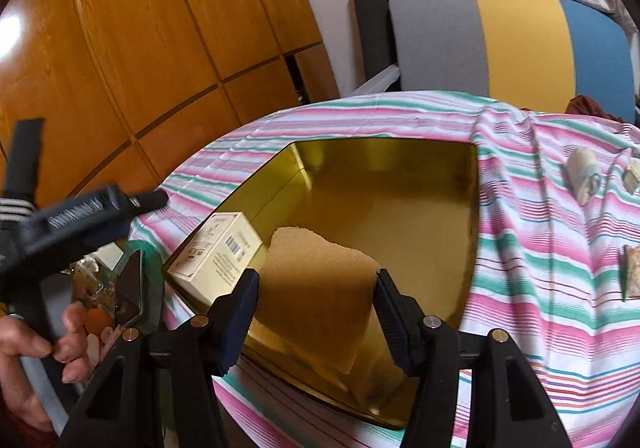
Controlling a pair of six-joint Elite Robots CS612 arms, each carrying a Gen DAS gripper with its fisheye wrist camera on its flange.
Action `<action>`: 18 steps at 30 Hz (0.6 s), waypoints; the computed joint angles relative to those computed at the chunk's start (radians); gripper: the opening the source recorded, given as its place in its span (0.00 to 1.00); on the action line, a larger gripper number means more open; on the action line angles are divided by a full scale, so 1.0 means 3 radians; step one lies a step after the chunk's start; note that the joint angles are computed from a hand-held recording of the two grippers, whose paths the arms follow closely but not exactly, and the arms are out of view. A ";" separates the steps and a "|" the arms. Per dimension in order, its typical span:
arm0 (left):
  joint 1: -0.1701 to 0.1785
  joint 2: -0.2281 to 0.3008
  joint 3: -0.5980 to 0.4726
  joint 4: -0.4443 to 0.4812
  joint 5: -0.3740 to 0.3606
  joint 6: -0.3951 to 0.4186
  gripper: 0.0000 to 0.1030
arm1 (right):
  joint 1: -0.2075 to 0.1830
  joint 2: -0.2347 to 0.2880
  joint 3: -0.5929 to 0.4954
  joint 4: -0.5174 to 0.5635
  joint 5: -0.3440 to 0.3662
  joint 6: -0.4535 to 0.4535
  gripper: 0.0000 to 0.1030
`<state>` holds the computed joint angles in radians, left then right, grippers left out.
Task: Organize objects
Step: 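Lower the white box into the tray with the left while the right releases the sponge there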
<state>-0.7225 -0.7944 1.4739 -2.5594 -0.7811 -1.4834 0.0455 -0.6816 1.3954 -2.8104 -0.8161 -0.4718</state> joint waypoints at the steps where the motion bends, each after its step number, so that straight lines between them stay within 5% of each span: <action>1: -0.0014 -0.0014 0.0015 0.0023 0.0064 -0.0097 0.92 | 0.0015 0.0005 -0.0018 0.0060 0.0007 -0.0024 0.57; 6: -0.0071 -0.0102 0.0121 0.0123 0.0291 -0.0694 0.96 | 0.0120 0.0042 -0.0118 0.0435 0.0009 -0.0154 0.61; 9: -0.0080 -0.0141 0.0180 0.0124 0.0295 -0.0881 0.97 | 0.0155 0.0054 -0.0151 0.0647 0.0012 -0.0187 0.72; 11: -0.0086 -0.0147 0.0174 0.0210 0.0289 -0.0959 0.97 | 0.0141 0.0040 -0.0098 0.0549 0.0042 -0.0168 0.80; 18: -0.0111 -0.0117 0.0169 0.0152 0.0266 -0.1093 0.99 | 0.0057 -0.0018 0.0032 0.0259 0.0132 -0.0136 0.80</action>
<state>-0.7558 -0.8296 1.5245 -2.5138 -0.7012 -1.8112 0.0626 -0.6871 1.4049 -2.7326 -0.7763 -0.5126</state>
